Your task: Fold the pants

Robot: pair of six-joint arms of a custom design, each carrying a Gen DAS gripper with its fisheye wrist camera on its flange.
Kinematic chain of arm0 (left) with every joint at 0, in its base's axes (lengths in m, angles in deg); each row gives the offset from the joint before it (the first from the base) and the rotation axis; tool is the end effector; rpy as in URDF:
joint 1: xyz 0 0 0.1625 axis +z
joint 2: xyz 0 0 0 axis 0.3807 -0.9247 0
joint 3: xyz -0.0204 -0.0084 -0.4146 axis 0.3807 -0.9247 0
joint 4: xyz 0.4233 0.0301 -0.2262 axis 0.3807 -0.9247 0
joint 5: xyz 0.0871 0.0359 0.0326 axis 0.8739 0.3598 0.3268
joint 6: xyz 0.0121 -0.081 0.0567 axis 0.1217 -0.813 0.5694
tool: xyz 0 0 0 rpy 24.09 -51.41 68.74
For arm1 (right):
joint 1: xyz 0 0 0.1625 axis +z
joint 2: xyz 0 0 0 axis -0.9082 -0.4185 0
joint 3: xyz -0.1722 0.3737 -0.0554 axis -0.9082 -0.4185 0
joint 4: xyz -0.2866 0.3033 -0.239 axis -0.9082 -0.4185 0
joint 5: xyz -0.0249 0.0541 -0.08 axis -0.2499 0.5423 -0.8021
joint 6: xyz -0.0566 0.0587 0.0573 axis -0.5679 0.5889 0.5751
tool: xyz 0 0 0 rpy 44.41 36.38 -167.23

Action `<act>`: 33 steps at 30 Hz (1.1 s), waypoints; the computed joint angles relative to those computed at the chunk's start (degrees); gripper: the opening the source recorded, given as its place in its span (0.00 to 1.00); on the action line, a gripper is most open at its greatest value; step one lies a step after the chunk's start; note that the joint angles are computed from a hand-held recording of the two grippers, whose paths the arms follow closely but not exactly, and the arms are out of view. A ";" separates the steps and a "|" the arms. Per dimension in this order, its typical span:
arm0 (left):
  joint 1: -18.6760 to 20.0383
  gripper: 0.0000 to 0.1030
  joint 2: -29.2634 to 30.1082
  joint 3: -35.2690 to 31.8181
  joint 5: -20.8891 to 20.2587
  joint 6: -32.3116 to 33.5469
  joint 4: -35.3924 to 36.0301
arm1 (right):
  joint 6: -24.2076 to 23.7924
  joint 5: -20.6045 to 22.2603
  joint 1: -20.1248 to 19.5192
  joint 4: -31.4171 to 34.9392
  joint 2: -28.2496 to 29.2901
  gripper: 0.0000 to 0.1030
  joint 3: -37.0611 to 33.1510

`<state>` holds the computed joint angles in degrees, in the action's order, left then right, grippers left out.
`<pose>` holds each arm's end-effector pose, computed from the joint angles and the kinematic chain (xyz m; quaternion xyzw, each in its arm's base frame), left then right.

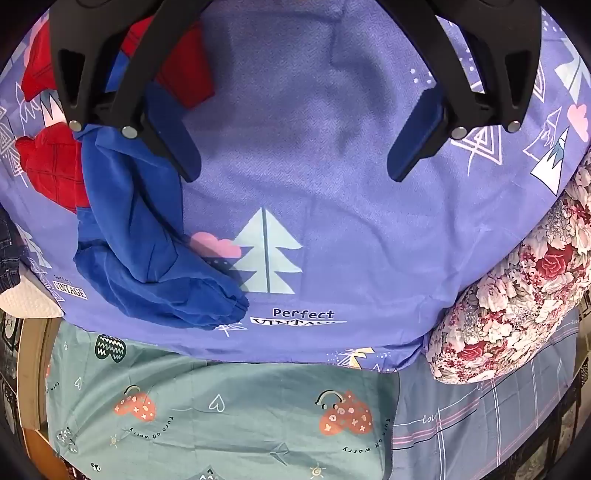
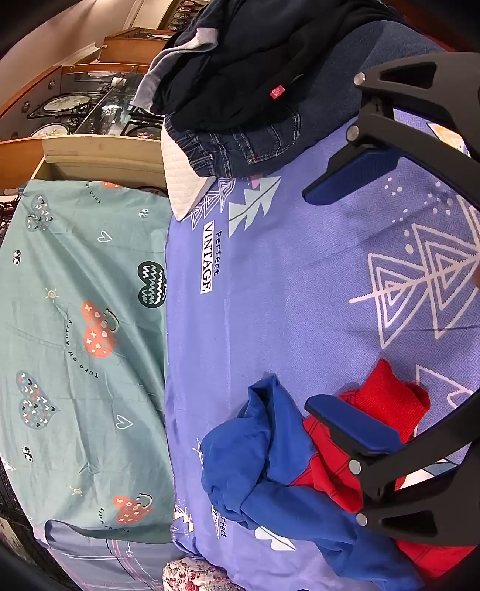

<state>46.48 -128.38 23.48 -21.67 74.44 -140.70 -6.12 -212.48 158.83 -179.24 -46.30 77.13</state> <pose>-0.1030 -0.7792 0.1198 0.3076 0.8363 -0.3527 0.2855 0.0963 -0.5940 0.1191 -0.0429 -0.6846 0.5487 0.4780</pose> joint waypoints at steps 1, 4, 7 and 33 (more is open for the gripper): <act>-0.01 0.98 0.04 0.00 0.03 0.15 -0.16 | 0.02 -0.33 0.06 0.46 -0.06 0.99 -0.02; 0.01 0.98 -0.04 -0.07 0.06 -0.50 0.42 | 0.05 -0.45 0.12 0.71 -0.01 0.99 -0.19; 0.12 0.98 -0.04 -0.20 -0.11 -0.75 0.74 | 0.07 -0.60 0.20 0.97 0.12 0.99 -0.51; 0.09 0.98 -0.06 -0.07 -0.08 -0.73 0.47 | 0.75 -0.41 0.09 0.99 -0.30 0.99 0.27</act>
